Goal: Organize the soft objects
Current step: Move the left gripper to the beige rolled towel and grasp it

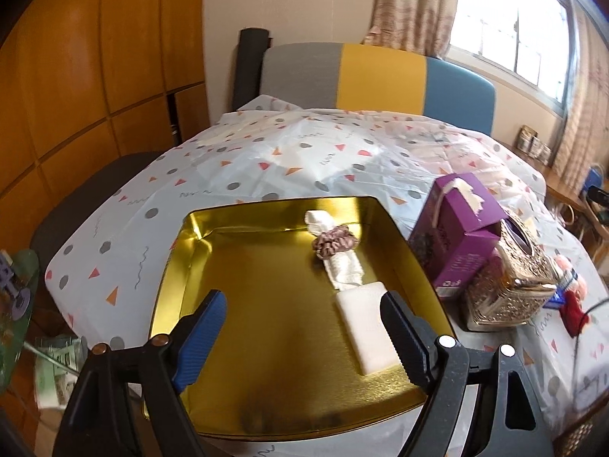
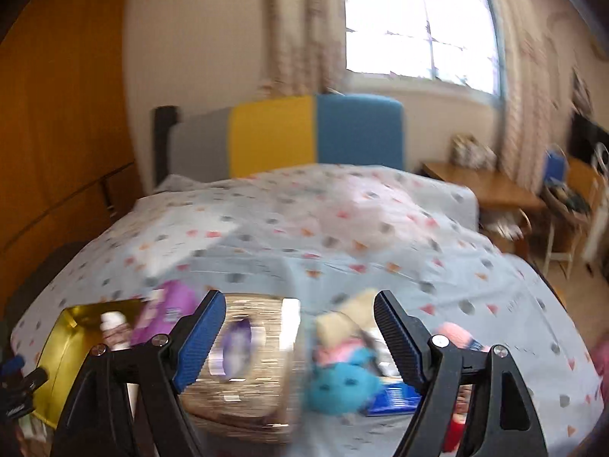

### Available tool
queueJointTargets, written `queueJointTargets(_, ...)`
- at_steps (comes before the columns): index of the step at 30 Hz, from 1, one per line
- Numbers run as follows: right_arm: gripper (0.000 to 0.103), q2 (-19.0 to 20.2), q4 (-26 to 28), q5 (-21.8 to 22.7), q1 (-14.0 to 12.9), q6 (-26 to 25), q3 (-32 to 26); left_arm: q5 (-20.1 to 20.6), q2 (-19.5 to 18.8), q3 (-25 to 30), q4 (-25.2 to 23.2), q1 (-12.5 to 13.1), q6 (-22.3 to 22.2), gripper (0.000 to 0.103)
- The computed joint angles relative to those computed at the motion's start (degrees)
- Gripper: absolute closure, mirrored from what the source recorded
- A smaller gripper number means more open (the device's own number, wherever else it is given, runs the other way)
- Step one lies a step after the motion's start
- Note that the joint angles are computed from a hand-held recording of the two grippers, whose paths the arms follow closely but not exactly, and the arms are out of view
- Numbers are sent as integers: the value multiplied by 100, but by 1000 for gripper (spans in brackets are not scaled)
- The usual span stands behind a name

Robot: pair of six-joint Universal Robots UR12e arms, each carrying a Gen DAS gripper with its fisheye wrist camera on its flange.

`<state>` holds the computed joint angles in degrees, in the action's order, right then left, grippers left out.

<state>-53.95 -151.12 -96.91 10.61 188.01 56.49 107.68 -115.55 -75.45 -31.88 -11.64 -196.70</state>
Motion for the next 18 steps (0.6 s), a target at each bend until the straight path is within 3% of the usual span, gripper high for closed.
queueJointTargets(5, 21, 82, 545, -495, -357, 943, -49, -166, -33, 73, 53, -36, 152, 20)
queueJointTargets(10, 21, -64, 646, -558, -664, 2089, 488, -368, -95, 243, 78, -104, 429, 20)
queueJointTargets(12, 21, -144, 1010, -131, -831, 2759, 604, -496, -174, 416, 82, -159, 644, 20)
queueJointTargets(13, 21, -200, 831, 69, -898, 3030, 716, -546, -221, 513, 74, -187, 742, 20)
queueJointTargets(15, 21, -241, 801, -45, -910, 3160, 805, -653, -338, 748, 29, -252, 995, 20)
queueJointTargets(18, 21, -275, 958, 385, -974, 3303, 861, -910, -558, 1198, -140, -348, 1339, 20)
